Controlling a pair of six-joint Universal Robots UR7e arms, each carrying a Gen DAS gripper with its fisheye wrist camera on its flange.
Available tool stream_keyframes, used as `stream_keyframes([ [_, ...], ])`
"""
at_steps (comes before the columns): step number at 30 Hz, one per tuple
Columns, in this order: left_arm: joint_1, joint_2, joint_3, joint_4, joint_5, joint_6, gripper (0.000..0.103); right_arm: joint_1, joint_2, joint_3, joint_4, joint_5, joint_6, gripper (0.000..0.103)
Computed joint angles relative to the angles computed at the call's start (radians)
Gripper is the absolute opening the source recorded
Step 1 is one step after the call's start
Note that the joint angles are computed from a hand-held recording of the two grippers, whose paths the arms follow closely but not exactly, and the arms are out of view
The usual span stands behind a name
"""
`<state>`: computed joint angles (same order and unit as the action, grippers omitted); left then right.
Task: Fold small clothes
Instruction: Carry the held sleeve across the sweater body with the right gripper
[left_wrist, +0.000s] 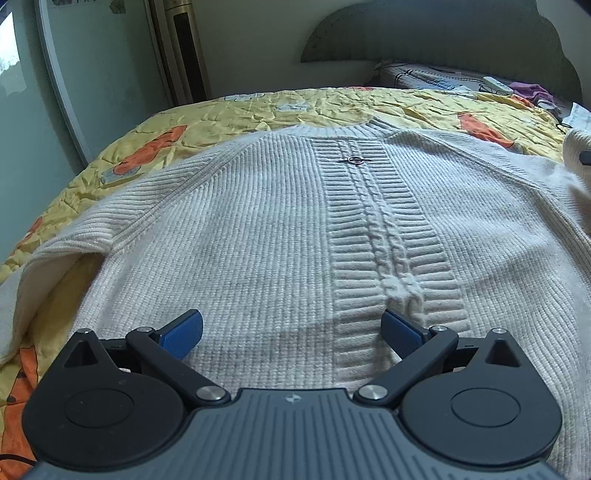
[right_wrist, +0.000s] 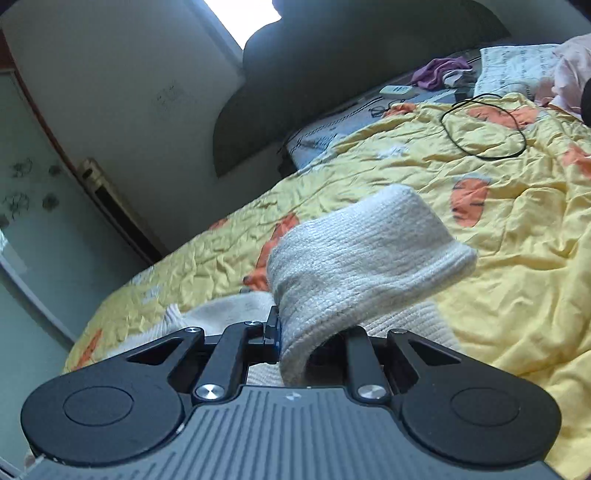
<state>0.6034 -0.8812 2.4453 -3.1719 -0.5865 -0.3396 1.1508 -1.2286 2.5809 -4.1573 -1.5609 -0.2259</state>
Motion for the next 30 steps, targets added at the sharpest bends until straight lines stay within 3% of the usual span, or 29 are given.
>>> stream_keyframes([
  [4, 0.012, 0.019, -0.003, -0.042, 0.035, 0.044, 0.103, 0.104, 0.120, -0.041, -0.057, -0.156, -0.080, 0.019],
  [7, 0.031, 0.020, -0.001, -0.074, 0.020, 0.062, 0.103, 0.162, 0.196, -0.071, -0.094, -0.261, -0.145, 0.019],
  [12, 0.039, 0.052, 0.016, -0.184, 0.013, 0.100, 0.103, 0.180, 0.279, -0.101, -0.143, -0.332, -0.225, 0.019],
  [20, 0.032, 0.113, 0.033, -0.335, 0.032, 0.162, 0.103, 0.197, 0.347, -0.135, -0.219, -0.382, -0.320, 0.020],
  [25, 0.040, 0.119, 0.035, -0.368, 0.021, 0.170, 0.103, 0.242, 0.360, -0.158, -0.218, -0.455, -0.352, 0.021],
  [30, 0.048, 0.119, 0.039, -0.388, 0.007, 0.168, 0.103, 0.295, 0.395, -0.191, -0.259, -0.518, -0.457, 0.021],
])
